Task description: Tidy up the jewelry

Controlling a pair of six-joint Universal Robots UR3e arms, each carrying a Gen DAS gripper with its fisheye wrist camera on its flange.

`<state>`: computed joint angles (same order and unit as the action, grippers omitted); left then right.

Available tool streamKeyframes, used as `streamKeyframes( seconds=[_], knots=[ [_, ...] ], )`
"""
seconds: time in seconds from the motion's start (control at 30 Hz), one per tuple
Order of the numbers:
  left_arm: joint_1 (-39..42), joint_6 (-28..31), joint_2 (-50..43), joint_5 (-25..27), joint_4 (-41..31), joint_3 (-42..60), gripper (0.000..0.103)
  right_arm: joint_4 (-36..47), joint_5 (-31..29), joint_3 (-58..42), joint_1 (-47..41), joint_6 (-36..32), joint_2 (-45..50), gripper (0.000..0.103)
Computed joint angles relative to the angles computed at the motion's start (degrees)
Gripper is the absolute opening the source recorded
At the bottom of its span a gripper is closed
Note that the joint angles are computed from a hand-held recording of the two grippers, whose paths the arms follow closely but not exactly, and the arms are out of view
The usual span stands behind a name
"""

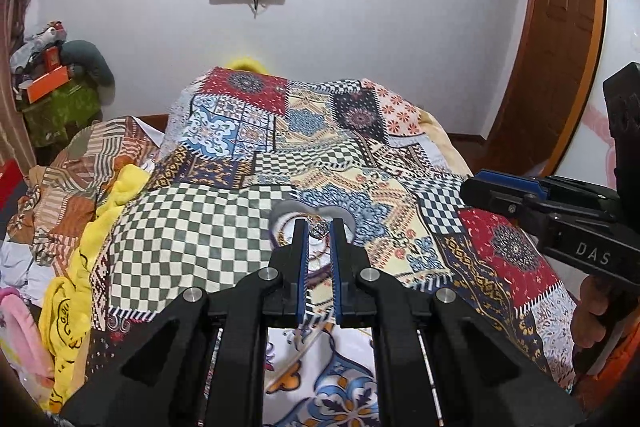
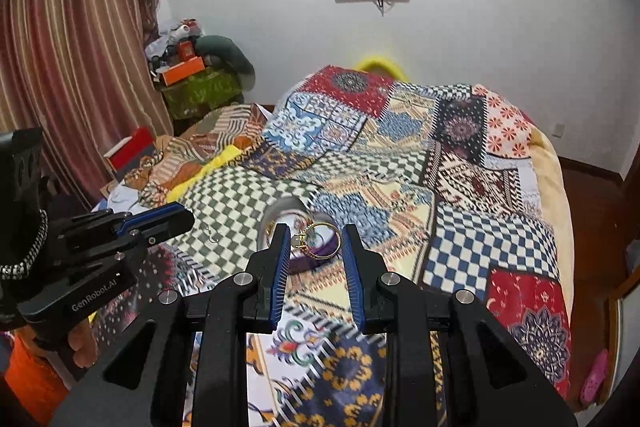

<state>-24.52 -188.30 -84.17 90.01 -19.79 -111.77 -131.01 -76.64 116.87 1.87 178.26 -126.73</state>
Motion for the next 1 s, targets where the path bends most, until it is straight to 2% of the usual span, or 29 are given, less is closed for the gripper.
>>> streamKeyframes(
  seconds=[0.5, 0.73, 1.0],
  knots=[
    [5.57, 2.28, -3.62, -2.88, 4.64, -1.18, 0.008, -10.03, -2.47, -3.89, 6.61, 4.01, 14.76, 0.024],
    [6.86, 3.28, -8.47, -5.37, 4.52, 1.55, 0.008, -9.5, -0.25, -6.69, 5.02, 2.3, 21.24, 0.024],
    [8.27, 3.86, -15.39, -10.68, 1.95, 6.71, 0.008, -6.5, 3.48, -9.82, 2.72, 0.58, 27.02, 0.024]
  ],
)
